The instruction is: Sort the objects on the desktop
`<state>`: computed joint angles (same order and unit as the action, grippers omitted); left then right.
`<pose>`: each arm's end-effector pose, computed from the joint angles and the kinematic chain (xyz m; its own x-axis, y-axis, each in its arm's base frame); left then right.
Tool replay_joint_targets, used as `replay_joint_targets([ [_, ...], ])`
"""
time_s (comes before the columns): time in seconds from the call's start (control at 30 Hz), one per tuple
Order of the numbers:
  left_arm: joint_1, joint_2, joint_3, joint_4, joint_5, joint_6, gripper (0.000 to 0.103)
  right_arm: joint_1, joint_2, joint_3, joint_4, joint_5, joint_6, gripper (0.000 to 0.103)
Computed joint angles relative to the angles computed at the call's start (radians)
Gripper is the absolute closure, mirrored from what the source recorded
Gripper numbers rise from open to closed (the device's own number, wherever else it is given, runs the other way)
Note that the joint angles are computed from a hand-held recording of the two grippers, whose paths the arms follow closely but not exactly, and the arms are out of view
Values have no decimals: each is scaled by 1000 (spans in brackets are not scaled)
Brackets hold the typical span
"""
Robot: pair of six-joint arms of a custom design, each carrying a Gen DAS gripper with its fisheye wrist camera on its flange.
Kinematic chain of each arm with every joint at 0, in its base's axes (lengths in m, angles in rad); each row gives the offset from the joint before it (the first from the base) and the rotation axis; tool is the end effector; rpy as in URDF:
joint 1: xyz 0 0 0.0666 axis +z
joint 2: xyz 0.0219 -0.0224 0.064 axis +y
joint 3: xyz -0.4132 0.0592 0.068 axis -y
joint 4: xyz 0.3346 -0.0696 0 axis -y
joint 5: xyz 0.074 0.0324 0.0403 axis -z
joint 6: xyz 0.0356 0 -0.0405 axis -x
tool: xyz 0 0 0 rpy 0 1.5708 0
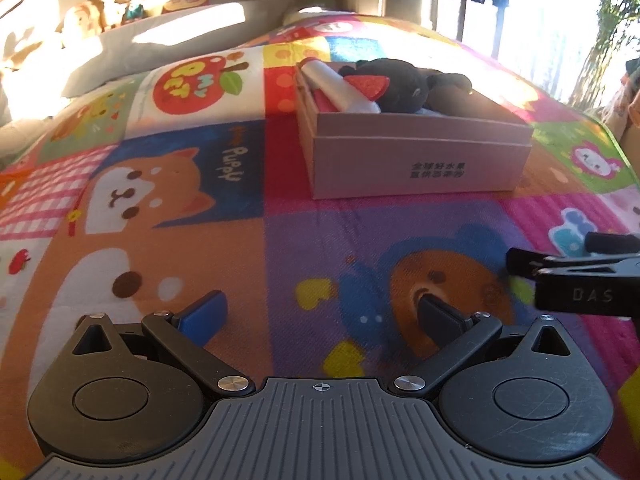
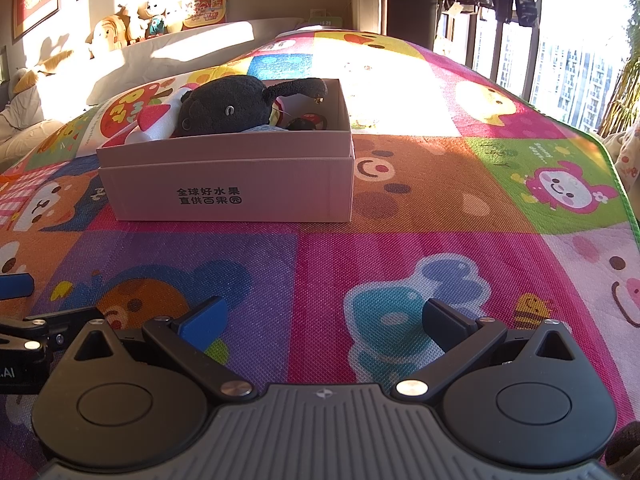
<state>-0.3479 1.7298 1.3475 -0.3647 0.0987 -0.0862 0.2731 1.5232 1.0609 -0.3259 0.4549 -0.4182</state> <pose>0.5111 -0.1895 0.3285 -0.6013 0.3092 -0.7368 0.4607 0.8875 -0.0035 0.4321 0.1044 0.3220 -0.6012 0.2105 -0.7709 0.3285 0.9445 0.0017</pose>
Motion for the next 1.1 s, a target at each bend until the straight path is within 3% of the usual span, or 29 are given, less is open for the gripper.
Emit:
replay_joint_targets([
  [0.23,8,-8,-11,0,16,-9,0,0,0,0,0,0,0,0],
  [0.37,19,-12,-29,41,45,35,0,0,0,1,0,1,0,0],
  [0.57,1,-11,-31,45,-5,24,0,1,0,1,-1,1,0,0],
  [1.1,5,-11,-32,48,3,26,0,1,1,1,0,1,0,0],
])
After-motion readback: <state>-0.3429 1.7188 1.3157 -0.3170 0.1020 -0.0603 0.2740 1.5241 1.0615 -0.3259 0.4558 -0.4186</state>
